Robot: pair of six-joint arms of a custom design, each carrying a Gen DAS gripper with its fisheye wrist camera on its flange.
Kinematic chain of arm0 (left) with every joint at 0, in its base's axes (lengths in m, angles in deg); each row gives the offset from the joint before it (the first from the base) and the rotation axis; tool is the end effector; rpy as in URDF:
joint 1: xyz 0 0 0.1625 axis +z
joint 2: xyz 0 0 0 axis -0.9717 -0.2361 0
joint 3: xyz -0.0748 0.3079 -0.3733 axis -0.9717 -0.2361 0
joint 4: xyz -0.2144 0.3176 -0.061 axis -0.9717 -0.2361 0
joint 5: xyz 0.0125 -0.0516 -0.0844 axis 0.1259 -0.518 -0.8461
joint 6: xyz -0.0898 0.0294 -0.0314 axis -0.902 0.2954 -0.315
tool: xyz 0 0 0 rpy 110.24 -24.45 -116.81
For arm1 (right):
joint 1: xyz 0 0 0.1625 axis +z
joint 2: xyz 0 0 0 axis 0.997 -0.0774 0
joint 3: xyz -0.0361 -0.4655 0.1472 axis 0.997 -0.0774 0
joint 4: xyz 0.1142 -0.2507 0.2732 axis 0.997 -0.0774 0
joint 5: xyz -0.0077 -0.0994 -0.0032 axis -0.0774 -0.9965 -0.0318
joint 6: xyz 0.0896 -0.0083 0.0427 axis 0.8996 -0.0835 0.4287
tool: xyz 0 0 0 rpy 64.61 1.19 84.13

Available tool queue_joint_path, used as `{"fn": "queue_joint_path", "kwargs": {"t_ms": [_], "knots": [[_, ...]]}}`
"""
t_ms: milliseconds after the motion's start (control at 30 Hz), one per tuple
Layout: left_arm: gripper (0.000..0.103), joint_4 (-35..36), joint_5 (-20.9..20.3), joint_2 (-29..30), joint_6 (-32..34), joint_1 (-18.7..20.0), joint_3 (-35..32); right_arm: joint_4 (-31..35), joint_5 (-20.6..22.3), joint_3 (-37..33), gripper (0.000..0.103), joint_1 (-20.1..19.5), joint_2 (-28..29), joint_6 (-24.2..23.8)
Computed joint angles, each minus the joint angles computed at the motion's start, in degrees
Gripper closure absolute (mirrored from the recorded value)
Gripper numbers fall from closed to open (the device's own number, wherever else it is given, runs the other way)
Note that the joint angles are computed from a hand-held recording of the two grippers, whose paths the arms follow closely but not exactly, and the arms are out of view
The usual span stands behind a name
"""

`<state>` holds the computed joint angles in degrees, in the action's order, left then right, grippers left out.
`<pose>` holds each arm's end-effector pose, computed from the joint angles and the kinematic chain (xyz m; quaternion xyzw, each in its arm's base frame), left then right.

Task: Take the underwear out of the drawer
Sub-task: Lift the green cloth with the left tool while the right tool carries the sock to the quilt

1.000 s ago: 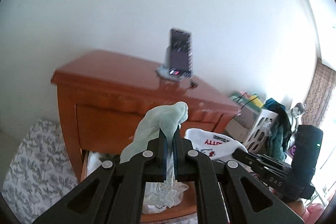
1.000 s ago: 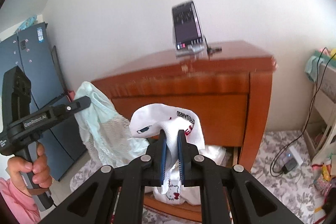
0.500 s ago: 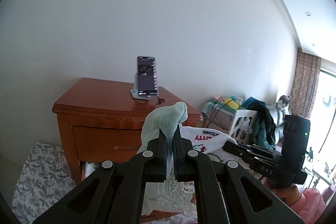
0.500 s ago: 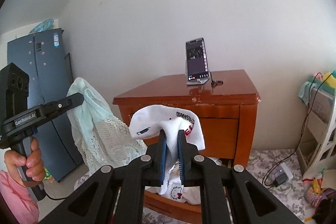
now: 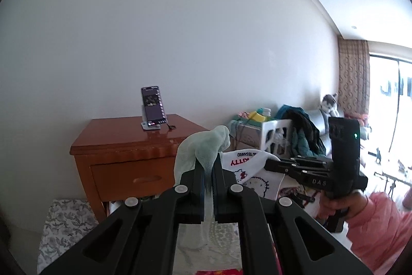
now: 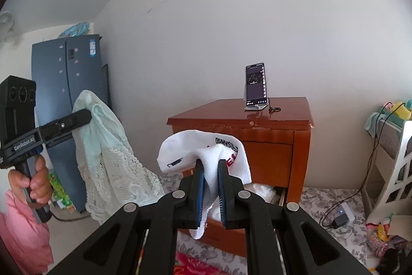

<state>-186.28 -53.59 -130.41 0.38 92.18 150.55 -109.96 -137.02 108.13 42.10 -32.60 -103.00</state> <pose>-0.4067 -0.3528 0.5126 0.2694 0.7314 -0.5731 0.2530 0.5486 -0.5527 0.3486 0.3810 -0.8639 0.3043 0.1259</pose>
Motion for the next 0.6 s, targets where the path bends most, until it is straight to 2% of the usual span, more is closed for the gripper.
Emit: {"fn": "queue_joint_path", "kwargs": {"t_ms": [200,333,467,600], "knots": [[0.098,18.86,-1.32,-3.00,-14.32,-2.07,2.48,2.15,0.08,5.08,0.092,0.71,-4.16,0.07],[0.098,27.51,-2.99,-4.09,-22.21,-2.23,3.48,5.45,-1.64,7.88,0.091,1.13,-6.17,1.58],[0.098,37.36,-6.44,-5.08,-31.22,-1.20,3.76,9.43,-2.95,10.65,0.091,1.04,-7.17,3.61],[0.098,41.84,-11.34,-6.11,-36.85,0.24,4.62,15.98,-4.15,12.61,0.091,0.88,-7.30,6.56]]}}
